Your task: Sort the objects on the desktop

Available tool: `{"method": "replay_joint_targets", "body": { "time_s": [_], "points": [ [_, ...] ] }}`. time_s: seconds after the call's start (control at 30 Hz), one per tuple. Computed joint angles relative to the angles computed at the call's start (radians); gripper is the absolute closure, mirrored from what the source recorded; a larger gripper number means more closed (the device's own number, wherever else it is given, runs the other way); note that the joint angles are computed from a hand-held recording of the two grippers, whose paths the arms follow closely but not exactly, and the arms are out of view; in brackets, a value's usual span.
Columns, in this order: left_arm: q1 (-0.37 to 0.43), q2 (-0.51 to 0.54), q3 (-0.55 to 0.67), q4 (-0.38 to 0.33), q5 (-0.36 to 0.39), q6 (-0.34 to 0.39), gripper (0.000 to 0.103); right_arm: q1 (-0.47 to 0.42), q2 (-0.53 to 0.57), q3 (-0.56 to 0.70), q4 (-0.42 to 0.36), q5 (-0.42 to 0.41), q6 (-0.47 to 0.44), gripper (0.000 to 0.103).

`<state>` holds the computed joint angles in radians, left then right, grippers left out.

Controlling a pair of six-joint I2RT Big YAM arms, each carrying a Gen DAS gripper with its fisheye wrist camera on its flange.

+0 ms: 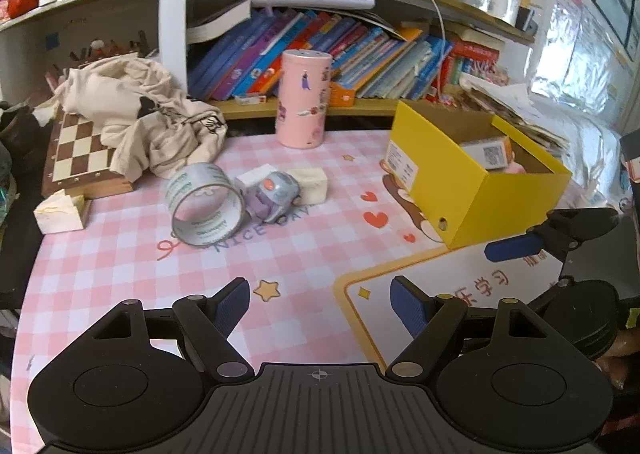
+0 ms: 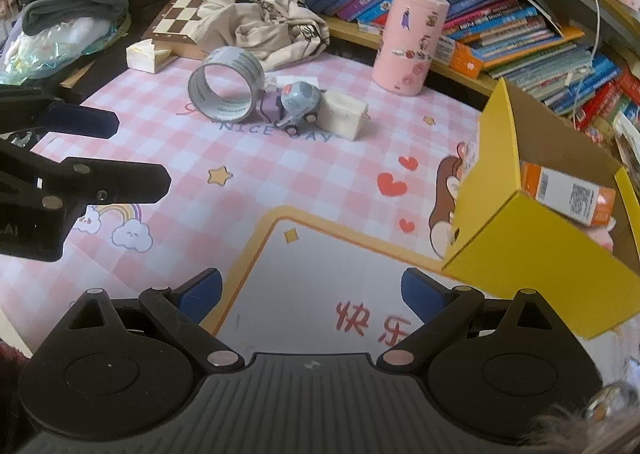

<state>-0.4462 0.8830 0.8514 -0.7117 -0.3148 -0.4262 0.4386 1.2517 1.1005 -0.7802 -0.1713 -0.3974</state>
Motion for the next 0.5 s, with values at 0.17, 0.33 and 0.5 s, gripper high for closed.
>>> {"method": "replay_joint_targets", "body": {
  "time_s": [0.17, 0.33, 0.5],
  "points": [
    [0.033, 0.009, 0.01, 0.016, 0.004, 0.014, 0.023, 0.005, 0.031, 0.038, 0.016, -0.013, 0.017, 0.006],
    [0.067, 0.028, 0.024, 0.045, 0.011, 0.036, 0.023, 0.015, 0.072, 0.096, 0.036, -0.024, 0.04, 0.006],
    [0.096, 0.05, 0.034, 0.073, 0.019, 0.049, 0.022, 0.02, 0.106, 0.135, 0.046, -0.023, 0.031, 0.006]
  ]
}}
